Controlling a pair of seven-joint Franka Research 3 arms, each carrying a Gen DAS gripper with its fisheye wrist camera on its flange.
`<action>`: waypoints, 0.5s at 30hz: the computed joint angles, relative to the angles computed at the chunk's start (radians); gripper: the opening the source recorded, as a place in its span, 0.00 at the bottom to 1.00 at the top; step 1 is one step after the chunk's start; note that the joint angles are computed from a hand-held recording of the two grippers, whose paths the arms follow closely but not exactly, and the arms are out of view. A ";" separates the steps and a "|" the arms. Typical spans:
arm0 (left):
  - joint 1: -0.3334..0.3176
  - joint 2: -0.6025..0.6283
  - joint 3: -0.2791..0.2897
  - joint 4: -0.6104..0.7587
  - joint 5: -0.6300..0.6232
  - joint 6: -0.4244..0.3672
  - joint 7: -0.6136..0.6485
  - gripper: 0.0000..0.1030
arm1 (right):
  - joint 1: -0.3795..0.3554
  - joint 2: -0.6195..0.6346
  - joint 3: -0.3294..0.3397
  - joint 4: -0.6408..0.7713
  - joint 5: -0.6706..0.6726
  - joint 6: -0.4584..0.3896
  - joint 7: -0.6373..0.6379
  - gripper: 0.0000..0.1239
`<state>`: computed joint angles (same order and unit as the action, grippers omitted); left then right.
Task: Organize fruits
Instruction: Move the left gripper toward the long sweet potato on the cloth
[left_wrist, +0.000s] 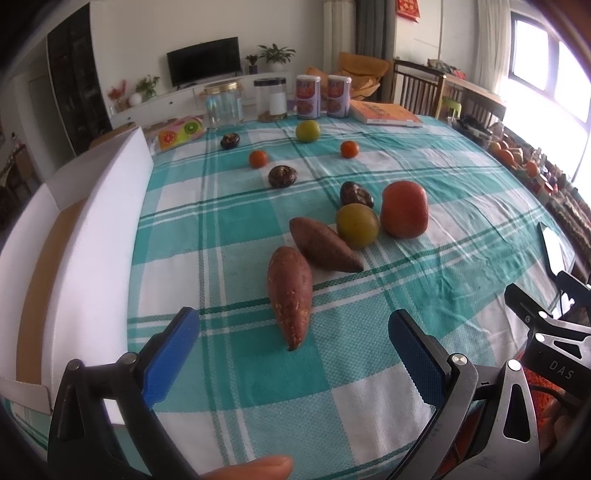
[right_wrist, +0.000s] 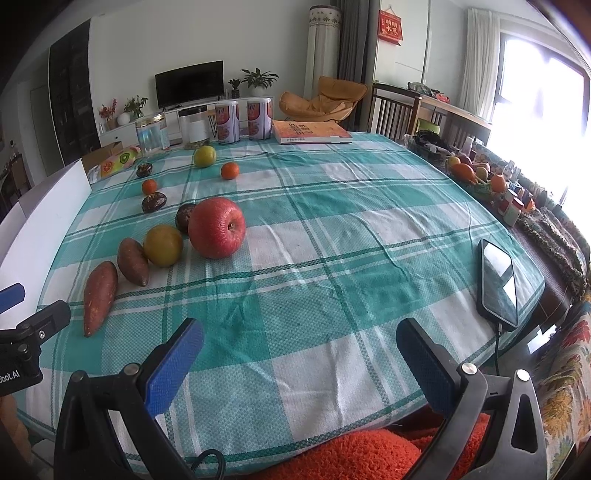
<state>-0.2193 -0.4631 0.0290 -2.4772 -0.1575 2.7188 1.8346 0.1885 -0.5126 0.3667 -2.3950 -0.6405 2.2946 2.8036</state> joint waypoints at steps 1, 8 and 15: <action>0.001 0.002 -0.001 0.000 0.001 0.000 0.000 1.00 | 0.001 -0.001 -0.002 -0.001 0.001 0.001 -0.002 0.83; 0.002 0.020 0.004 0.012 -0.014 -0.040 0.005 1.00 | 0.002 0.000 -0.002 0.000 0.000 0.001 -0.001 0.83; 0.032 0.081 -0.010 0.041 -0.036 -0.127 0.012 1.00 | 0.001 0.000 -0.005 -0.011 0.003 0.013 0.005 0.83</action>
